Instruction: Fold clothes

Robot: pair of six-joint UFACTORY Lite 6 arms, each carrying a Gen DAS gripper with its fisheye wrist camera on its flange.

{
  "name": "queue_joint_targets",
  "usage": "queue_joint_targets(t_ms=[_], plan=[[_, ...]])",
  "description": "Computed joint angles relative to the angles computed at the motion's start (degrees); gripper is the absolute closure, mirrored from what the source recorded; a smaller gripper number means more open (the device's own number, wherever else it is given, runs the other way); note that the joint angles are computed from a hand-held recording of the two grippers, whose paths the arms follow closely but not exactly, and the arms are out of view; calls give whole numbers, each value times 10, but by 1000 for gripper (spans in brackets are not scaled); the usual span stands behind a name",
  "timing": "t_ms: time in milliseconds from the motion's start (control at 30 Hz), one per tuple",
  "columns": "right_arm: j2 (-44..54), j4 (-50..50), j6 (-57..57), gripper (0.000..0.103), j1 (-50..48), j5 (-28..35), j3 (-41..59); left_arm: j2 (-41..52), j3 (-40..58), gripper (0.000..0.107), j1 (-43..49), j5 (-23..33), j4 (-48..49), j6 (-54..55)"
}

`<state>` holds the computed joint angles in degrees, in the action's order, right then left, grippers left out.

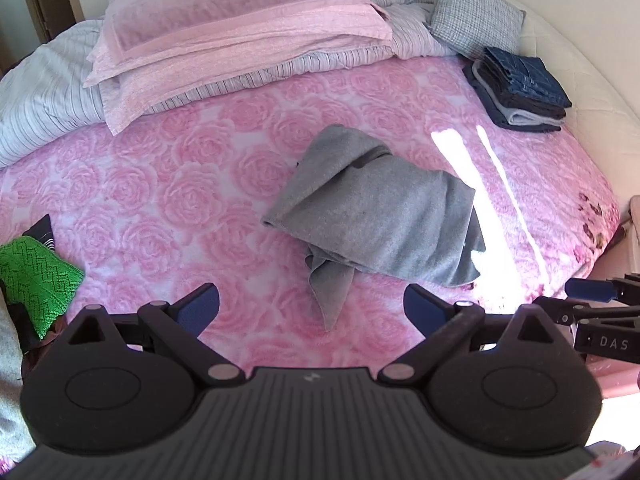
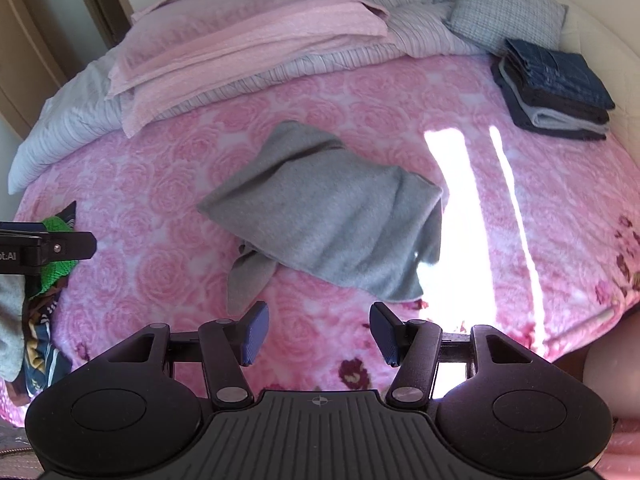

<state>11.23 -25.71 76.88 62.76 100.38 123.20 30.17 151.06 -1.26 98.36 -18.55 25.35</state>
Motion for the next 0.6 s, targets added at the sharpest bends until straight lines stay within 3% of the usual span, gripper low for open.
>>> queue_joint_targets(t_ms=[100,300,467,600], plan=[[-61,5,31,50,-20,-34,-107,-4,-31,10,3,-24,-1,13],[-225,33,115,50,-84,-110,-354,-37,-180,10,4,-148,6,39],[-374,88,148,50,-182,-212,-565,-3,-239,10,-25,-240,40,38],[-457,127,111,49,-297,-292,-694,59,-242,10,-50,-295,51,25]])
